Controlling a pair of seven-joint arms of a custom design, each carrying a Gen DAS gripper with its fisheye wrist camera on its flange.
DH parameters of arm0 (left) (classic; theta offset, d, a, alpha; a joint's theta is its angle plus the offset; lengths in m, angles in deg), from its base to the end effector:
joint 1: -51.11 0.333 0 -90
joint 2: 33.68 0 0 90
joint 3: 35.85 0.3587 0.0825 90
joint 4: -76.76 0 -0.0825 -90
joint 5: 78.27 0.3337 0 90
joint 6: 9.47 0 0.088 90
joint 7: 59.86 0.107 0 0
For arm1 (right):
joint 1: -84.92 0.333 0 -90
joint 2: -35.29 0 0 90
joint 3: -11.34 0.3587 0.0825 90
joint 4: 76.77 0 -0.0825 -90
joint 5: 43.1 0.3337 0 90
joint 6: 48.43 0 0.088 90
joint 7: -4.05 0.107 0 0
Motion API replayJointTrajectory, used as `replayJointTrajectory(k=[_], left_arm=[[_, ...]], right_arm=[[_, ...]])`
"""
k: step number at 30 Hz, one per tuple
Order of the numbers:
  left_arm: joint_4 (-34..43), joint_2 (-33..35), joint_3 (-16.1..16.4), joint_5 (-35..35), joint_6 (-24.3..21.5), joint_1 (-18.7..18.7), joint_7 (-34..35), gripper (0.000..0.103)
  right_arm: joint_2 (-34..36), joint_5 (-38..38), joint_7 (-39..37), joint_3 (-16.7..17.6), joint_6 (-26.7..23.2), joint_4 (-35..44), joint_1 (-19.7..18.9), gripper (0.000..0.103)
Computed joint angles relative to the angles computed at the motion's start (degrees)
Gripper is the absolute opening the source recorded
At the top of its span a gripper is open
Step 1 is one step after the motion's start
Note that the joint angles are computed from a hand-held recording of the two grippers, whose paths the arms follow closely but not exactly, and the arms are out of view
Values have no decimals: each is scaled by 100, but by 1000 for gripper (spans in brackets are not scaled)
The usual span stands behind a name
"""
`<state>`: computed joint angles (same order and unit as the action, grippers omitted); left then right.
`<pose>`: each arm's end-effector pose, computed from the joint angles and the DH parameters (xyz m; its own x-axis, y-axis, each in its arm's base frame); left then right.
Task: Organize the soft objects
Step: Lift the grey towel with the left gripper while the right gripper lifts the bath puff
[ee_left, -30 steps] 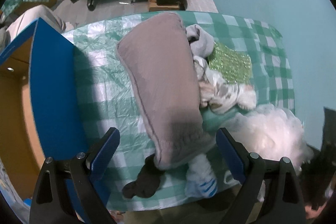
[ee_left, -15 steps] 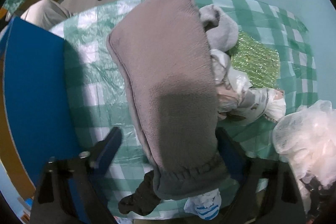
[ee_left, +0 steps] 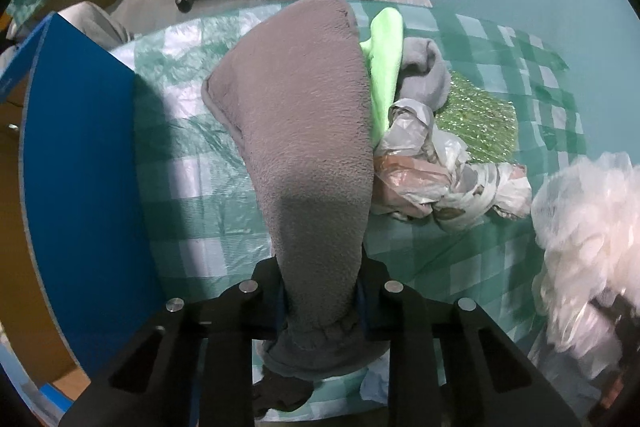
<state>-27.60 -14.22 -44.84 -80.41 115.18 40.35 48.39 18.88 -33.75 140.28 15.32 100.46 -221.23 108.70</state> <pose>0.5767 -0.1978 0.4231 -0.5912 -0.8032 0.0736 -0.8065 0.5898 -0.0421 0.3649 0.1906 0.4905 -0.3825 -0.8642 -0.3270 -0.8779 0.4502 -0.1630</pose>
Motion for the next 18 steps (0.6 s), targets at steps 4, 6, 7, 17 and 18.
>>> replayJointTrajectory(k=[4,6,7,17,18], left_arm=[[-230,-286,-44,-100,256,60,212,25],[-301,-411,-46,-130,305,96,326,25],[-300,-427,-44,-136,326,104,355,25],[-566,-810,-24,-314,630,286,856,24],[-613,-874,-17,-341,656,315,922,24]], right_arm=[[50,-215,246,93,-7,125,-95,62],[30,-300,320,113,-18,156,-108,62],[42,-339,347,121,-19,187,-111,62],[317,-747,514,185,-95,681,-154,62],[338,-774,516,189,-105,721,-156,62]])
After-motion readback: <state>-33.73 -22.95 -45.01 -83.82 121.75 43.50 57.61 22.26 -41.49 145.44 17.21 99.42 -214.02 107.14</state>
